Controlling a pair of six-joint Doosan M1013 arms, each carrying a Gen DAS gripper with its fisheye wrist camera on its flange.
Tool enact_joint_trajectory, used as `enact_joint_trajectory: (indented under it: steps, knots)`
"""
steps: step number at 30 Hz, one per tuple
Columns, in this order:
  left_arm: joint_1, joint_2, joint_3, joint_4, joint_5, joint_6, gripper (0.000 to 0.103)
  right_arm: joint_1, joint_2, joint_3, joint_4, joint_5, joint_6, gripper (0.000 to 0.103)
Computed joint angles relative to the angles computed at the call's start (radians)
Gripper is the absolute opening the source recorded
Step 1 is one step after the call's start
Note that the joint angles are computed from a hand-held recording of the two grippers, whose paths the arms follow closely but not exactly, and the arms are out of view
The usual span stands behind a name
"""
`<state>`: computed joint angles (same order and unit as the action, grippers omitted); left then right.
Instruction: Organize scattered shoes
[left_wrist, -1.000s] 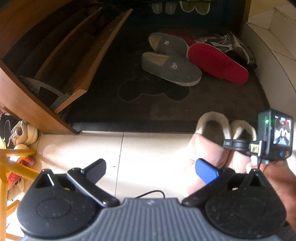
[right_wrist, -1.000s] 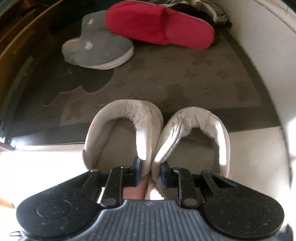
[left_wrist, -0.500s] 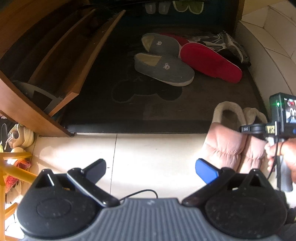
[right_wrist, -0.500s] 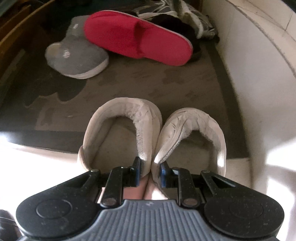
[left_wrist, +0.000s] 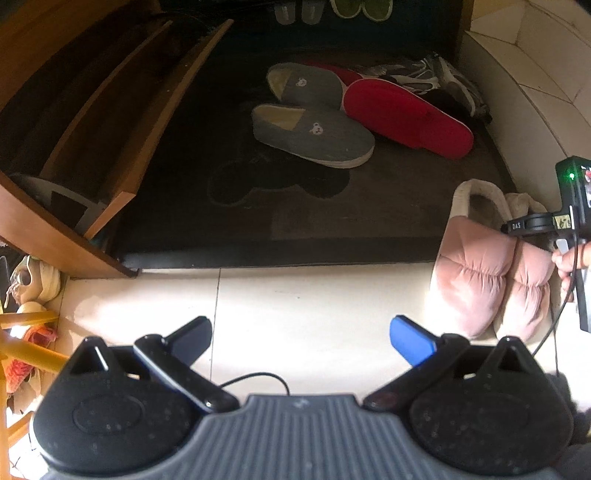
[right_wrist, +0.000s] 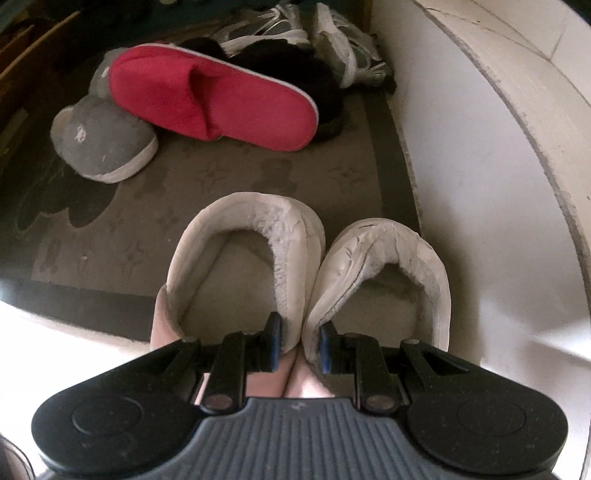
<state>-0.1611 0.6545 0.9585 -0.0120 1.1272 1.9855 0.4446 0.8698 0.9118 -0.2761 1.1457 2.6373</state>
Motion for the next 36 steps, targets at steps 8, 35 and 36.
enact_joint_trajectory:
  steps: [8,35,36]
  knots:
    - [-0.004,0.002,-0.001,0.001,0.010,-0.009,0.103,-0.014,0.004,-0.005,0.041,-0.030,-0.154,0.019]
    - [-0.005,-0.017,0.038,-0.035,-0.061,0.065,0.103,0.024,0.006,-0.096,-0.142,0.059,-0.037,0.061]
    - [-0.003,-0.017,0.036,-0.042,-0.059,0.067,0.103,0.025,0.000,-0.090,-0.132,0.039,-0.051,0.061]
